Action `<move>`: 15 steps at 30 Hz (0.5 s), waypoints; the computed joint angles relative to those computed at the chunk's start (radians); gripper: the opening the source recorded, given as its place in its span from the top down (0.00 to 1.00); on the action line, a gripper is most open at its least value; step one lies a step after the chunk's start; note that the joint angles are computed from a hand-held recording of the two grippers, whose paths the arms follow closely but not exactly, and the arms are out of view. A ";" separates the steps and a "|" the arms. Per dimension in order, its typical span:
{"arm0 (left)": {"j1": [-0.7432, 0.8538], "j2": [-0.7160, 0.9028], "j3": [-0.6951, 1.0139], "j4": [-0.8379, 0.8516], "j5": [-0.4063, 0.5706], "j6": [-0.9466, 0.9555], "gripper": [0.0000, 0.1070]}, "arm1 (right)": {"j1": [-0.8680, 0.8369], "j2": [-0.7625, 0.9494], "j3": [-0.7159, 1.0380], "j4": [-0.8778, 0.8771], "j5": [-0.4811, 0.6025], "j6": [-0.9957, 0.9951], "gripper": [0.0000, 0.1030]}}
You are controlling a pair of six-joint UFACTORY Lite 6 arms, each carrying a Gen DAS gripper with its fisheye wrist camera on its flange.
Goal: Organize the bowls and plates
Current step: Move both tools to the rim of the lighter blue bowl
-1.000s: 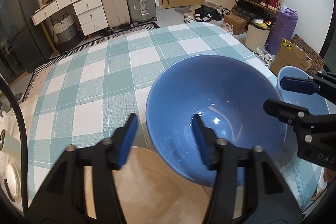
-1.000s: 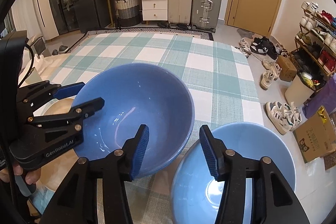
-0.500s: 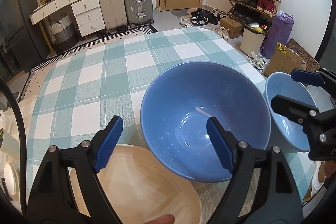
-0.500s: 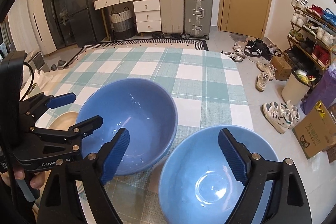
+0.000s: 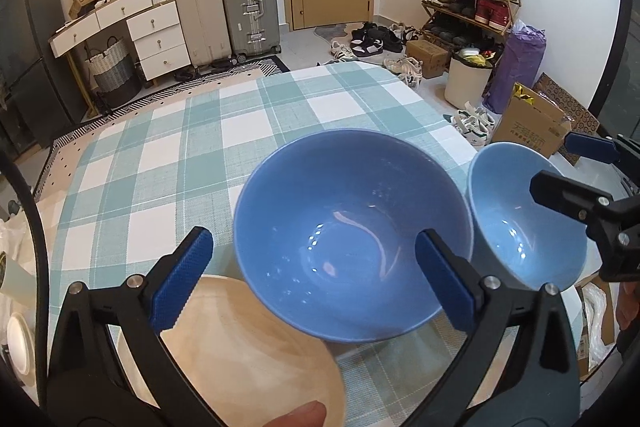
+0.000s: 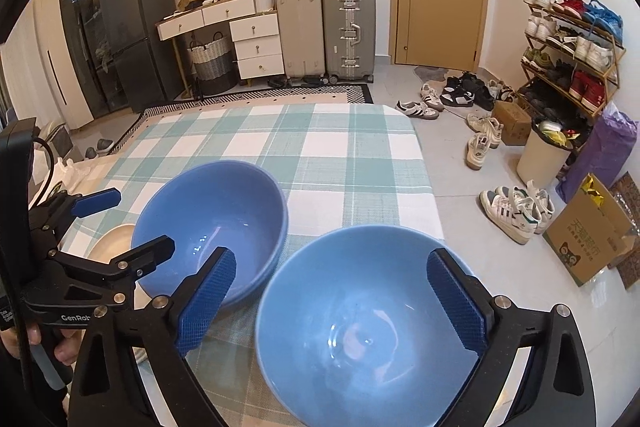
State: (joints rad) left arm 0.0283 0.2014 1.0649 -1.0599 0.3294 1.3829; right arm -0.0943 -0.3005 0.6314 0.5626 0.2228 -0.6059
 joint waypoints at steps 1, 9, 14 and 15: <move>-0.006 -0.004 -0.004 0.003 0.005 -0.004 0.06 | -0.018 -0.017 -0.010 0.016 0.010 -0.021 0.05; -0.072 -0.078 -0.075 0.054 0.014 -0.066 0.06 | -0.172 -0.129 -0.074 0.098 0.085 -0.163 0.04; -0.107 -0.118 -0.104 0.062 0.049 -0.079 0.06 | -0.281 -0.181 -0.103 0.164 0.143 -0.263 0.04; -0.114 -0.133 -0.114 0.062 0.059 -0.080 0.06 | -0.311 -0.192 -0.110 0.189 0.163 -0.300 0.04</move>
